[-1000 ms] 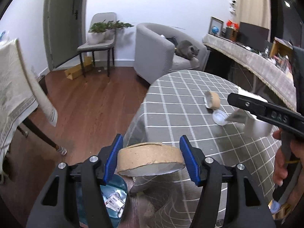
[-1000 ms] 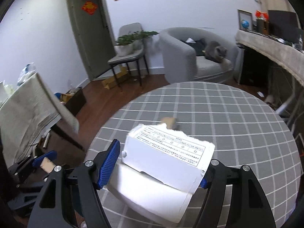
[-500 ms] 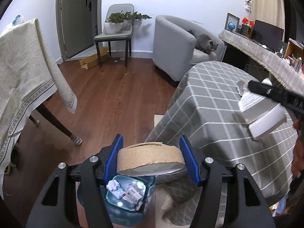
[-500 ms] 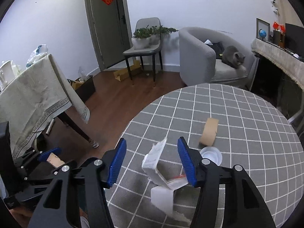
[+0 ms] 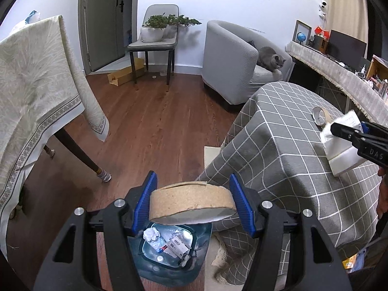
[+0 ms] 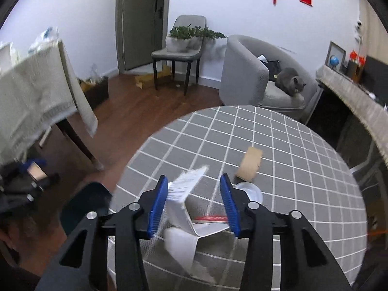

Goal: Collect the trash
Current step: 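Carry the tape core and the white paper box toward the bin, then lower the tape core into the bin and open the left gripper while the right holds the paper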

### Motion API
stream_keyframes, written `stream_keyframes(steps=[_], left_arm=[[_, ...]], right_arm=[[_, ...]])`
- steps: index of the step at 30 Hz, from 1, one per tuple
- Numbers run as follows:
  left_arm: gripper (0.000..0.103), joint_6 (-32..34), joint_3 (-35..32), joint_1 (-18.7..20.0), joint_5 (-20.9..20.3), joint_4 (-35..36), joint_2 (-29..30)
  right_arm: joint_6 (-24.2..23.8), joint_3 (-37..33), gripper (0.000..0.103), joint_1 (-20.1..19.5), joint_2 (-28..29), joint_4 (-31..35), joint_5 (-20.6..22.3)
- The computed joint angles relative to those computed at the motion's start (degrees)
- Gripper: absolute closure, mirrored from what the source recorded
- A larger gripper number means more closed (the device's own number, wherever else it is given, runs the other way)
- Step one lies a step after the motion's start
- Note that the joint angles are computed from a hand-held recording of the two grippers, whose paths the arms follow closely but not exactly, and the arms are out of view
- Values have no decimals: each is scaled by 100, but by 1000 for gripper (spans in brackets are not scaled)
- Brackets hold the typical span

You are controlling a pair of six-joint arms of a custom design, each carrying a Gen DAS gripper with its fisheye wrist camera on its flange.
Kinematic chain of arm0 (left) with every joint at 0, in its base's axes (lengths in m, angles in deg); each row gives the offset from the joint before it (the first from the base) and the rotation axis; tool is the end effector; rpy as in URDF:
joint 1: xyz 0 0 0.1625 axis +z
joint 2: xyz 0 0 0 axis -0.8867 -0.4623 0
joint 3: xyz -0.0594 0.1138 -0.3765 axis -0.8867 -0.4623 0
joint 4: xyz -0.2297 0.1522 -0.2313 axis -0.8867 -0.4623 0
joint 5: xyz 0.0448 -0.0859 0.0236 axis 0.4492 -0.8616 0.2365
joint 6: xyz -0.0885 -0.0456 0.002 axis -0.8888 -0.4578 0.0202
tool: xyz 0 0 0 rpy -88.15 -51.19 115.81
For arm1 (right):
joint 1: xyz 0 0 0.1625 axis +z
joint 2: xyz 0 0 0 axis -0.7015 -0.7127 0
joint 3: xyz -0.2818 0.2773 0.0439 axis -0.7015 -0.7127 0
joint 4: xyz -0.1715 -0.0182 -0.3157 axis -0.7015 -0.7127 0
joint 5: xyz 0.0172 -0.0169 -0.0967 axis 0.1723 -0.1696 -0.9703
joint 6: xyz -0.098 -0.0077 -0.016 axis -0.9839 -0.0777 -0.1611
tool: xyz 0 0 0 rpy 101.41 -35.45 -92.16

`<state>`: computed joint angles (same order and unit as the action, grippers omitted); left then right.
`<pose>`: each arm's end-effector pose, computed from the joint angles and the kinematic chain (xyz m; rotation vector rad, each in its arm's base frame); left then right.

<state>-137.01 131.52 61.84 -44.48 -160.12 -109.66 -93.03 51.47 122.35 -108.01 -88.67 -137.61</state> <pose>-0.4492 -0.1981 -0.0169 0.0544 2.1637 -1.0627 0.0571 -0.3192 0.4333 1.1325 -2.2626 0.6477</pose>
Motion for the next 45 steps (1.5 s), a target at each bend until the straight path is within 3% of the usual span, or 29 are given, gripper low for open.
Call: stream_keyframes(steps=[1, 4, 7, 24, 36, 45], left_arm=[[39, -29, 24, -15, -9, 16, -25], [39, -113, 102, -50, -42, 63, -107], [39, -187, 183, -78, -89, 90, -175], [39, -521, 1291, -196, -917, -581, -689], [39, -242, 2386, -39, -1793, -2259, -636], [38, 59, 2831, 37, -2174, -3360, -362]], right_arm=[[-17, -60, 76, -46, 5, 137, 19], [-12, -195, 78, -137, -31, 521, 219], [156, -277, 97, -138, -55, 795, 407], [600, 150, 98, 623, -197, 1016, 652], [1173, 742, 98, 1598, 68, 1050, 414], [1520, 1082, 98, 1921, 500, 779, 103]])
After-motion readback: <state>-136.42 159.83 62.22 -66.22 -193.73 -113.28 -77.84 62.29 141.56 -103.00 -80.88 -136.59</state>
